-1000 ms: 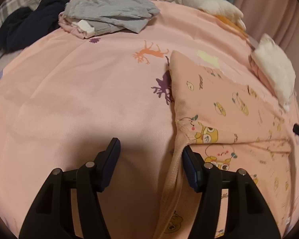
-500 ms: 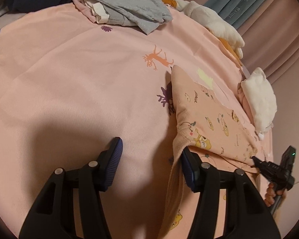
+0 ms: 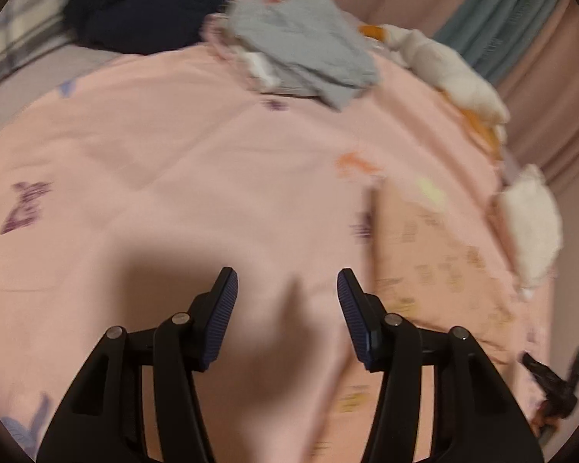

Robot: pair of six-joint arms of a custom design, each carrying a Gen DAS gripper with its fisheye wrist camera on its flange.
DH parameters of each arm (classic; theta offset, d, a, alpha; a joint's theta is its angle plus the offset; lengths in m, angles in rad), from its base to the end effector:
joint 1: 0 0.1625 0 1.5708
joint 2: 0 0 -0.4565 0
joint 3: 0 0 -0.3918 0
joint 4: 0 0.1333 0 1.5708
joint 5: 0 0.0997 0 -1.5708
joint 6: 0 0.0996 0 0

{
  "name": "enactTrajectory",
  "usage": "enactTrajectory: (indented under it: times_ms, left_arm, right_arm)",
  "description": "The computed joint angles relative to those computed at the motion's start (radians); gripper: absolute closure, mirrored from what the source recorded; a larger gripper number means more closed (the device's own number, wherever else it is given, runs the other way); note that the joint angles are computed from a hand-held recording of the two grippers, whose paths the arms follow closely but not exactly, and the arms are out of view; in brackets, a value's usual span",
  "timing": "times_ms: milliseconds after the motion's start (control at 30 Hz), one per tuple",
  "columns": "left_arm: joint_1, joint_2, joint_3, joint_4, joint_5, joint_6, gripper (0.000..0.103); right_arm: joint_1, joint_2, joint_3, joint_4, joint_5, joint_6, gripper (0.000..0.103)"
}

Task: Fold small clothes

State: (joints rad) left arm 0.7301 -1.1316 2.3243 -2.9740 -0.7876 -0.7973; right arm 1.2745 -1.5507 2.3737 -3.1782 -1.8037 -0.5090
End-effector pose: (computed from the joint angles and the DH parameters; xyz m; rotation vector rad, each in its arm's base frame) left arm -0.2003 -0.4525 0.1634 -0.0567 2.5876 -0.9665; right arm -0.0156 -0.4288 0.3335 0.1452 -2.5008 0.8375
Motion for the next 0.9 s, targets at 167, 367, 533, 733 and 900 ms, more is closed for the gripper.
enactTrajectory:
  times_ms: [167,367,533,733,900]
  left_arm:
    - [-0.004,0.186,-0.131,-0.126,-0.111,0.188,0.050]
    - [0.022,0.300,-0.173,-0.095,-0.076,0.243,0.057]
    - [0.016,0.251,-0.162,0.063,0.045,0.184,0.058]
    - [-0.004,0.063,-0.069,0.256,0.013,-0.020,0.049]
    - [-0.099,-0.140,0.078,0.360,-0.047,-0.159,0.035]
  right_arm:
    - [0.032,0.055,-0.031,0.021,0.087,0.052,0.094]
    - [-0.007,0.150,-0.038,0.033,0.117,0.081,0.094]
    - [-0.085,0.038,0.058,0.066,0.206,-0.013,0.094]
    - [-0.093,-0.126,0.174,0.102,0.118,-0.056,0.094]
    - [-0.182,-0.390,0.264,0.243,0.156,-0.088,0.029]
